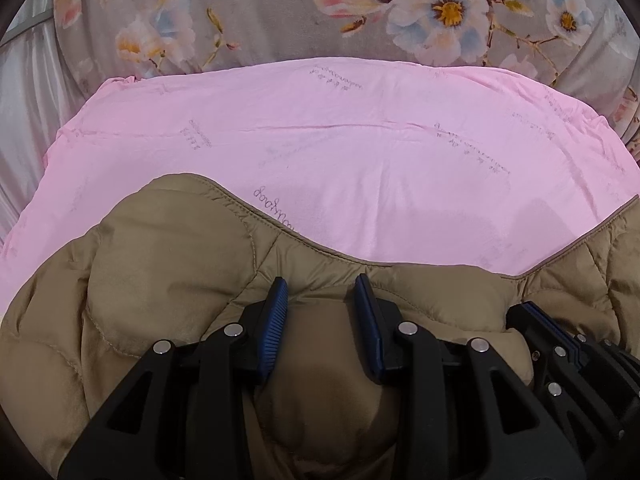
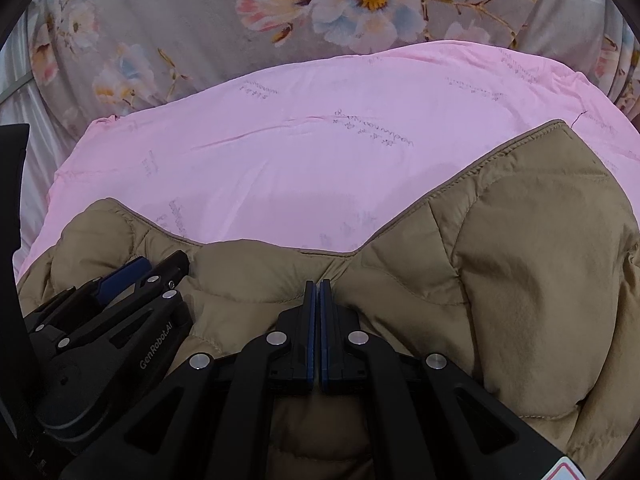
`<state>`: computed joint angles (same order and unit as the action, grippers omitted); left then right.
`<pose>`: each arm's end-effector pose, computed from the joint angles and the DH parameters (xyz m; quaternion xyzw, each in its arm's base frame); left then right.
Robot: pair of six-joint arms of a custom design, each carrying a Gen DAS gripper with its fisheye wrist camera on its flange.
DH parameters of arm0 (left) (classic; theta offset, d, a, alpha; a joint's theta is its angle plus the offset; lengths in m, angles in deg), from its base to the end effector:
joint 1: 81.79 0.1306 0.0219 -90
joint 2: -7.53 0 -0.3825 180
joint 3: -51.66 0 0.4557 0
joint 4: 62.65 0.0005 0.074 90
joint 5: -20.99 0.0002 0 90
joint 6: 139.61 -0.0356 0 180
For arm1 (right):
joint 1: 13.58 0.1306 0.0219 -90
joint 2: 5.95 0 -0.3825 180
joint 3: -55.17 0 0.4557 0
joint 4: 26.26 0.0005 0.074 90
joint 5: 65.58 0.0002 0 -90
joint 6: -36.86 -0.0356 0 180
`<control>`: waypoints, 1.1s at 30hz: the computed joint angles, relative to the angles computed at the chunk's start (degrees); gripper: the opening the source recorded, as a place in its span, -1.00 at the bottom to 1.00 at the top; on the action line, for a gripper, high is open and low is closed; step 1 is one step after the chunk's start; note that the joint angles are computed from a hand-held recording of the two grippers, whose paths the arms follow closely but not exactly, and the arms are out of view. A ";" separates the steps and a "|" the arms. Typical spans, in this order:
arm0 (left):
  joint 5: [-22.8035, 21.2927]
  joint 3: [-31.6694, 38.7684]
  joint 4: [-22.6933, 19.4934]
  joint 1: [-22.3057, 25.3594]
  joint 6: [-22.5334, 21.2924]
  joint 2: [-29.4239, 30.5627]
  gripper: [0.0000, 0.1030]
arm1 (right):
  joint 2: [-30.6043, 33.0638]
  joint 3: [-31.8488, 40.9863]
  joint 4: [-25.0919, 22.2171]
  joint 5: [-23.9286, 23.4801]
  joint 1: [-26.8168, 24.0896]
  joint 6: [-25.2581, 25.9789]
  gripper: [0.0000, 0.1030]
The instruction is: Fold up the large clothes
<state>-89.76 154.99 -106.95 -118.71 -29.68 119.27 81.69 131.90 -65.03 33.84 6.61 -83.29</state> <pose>0.5503 -0.3983 0.3338 0.0807 0.9303 0.0004 0.3578 0.4940 0.1749 0.3432 0.1094 0.9296 0.0763 0.3436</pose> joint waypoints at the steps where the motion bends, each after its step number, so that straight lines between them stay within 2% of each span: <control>1: 0.13 0.07 -0.15 0.03 -0.02 -0.01 -0.35 | -0.05 0.00 0.00 -0.14 -0.04 -0.03 -1.00; 4: 3.96 -0.49 -0.93 0.97 0.32 -1.52 -0.34 | -1.74 -0.69 -0.13 -0.38 -0.59 -1.14 -1.00; 6: 6.60 -2.46 -0.28 2.15 1.61 -4.61 -0.32 | -5.12 -2.19 0.18 2.55 -0.54 -1.57 -0.99; 8: 4.95 -4.01 1.01 3.08 1.76 -7.16 -0.25 | -8.66 -3.74 0.31 7.14 -0.92 -1.00 -0.91; 11: 2.58 -3.32 -0.18 5.42 2.32 -7.92 -0.16 | -10.51 -4.42 -1.17 9.14 -3.36 -1.29 -0.91; 16: 2.91 -1.17 -4.33 8.17 4.10 -3.81 -0.15 | -9.43 -6.18 -2.15 4.60 -7.16 -4.61 -0.93; 25: -1.81 -3.91 -0.06 7.20 2.74 -3.01 -0.13 | -7.26 -6.79 -1.69 3.70 -6.74 -5.77 -0.95; 33: -2.93 -3.05 -0.69 7.01 2.43 -1.96 -0.11 | -6.67 -6.39 -2.41 4.78 -6.35 -6.12 -0.95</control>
